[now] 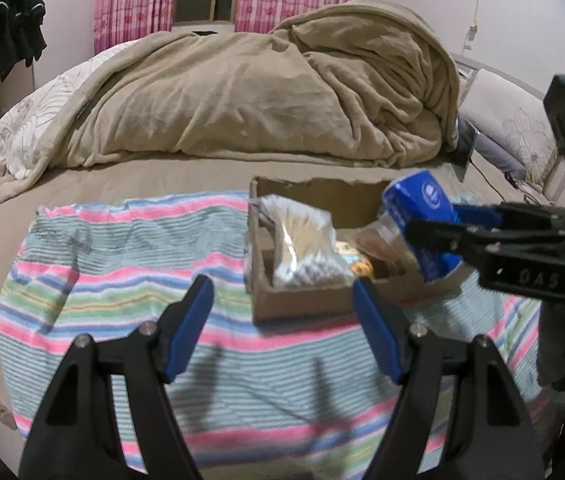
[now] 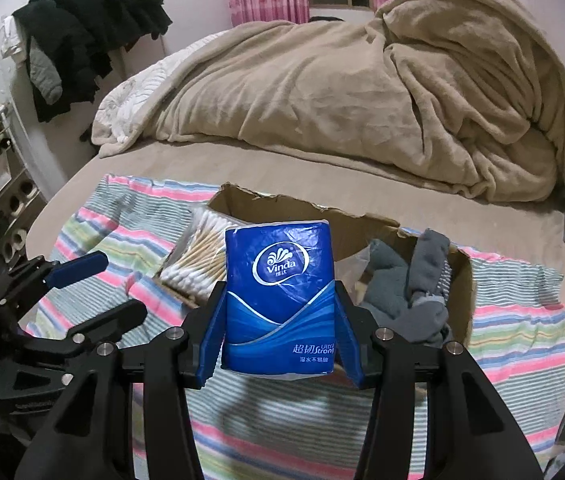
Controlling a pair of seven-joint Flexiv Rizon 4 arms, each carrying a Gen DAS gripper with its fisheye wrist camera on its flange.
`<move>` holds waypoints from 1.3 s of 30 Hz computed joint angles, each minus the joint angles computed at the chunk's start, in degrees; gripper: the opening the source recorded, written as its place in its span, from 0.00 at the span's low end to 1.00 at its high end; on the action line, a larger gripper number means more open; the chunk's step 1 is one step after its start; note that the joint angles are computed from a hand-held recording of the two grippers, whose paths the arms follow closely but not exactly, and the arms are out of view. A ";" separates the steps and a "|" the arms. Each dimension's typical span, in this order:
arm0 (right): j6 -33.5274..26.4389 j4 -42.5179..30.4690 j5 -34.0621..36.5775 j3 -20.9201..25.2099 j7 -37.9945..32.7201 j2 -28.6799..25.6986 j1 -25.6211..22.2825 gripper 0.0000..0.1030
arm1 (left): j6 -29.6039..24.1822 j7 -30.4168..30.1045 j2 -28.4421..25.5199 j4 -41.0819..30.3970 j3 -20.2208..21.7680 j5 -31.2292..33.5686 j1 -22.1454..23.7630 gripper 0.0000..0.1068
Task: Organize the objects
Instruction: 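Carry the blue tissue pack into the box and open the right gripper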
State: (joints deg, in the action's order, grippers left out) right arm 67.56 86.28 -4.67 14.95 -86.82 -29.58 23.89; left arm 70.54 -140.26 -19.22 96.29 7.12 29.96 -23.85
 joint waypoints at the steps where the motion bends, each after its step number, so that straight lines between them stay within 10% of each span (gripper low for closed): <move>1: -0.31 -0.77 -0.19 -0.28 0.36 -0.68 0.30 0.50 | 0.15 0.10 -0.17 -0.12 0.03 0.01 0.19 0.69; 17: -2.21 -8.47 -2.32 -2.60 2.98 -8.81 2.48 0.51 | 2.30 3.95 -4.48 -1.43 1.75 -5.23 0.76 0.69; 39: 4.08 1.49 -2.42 0.01 2.33 -2.24 0.46 0.70 | -1.12 -0.12 -1.44 0.35 2.04 -3.08 -1.94 0.69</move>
State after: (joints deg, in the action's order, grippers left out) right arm 71.64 87.78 -7.09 14.96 -84.48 -31.83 24.35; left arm 69.42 -140.38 -20.66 96.64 9.16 26.88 -25.80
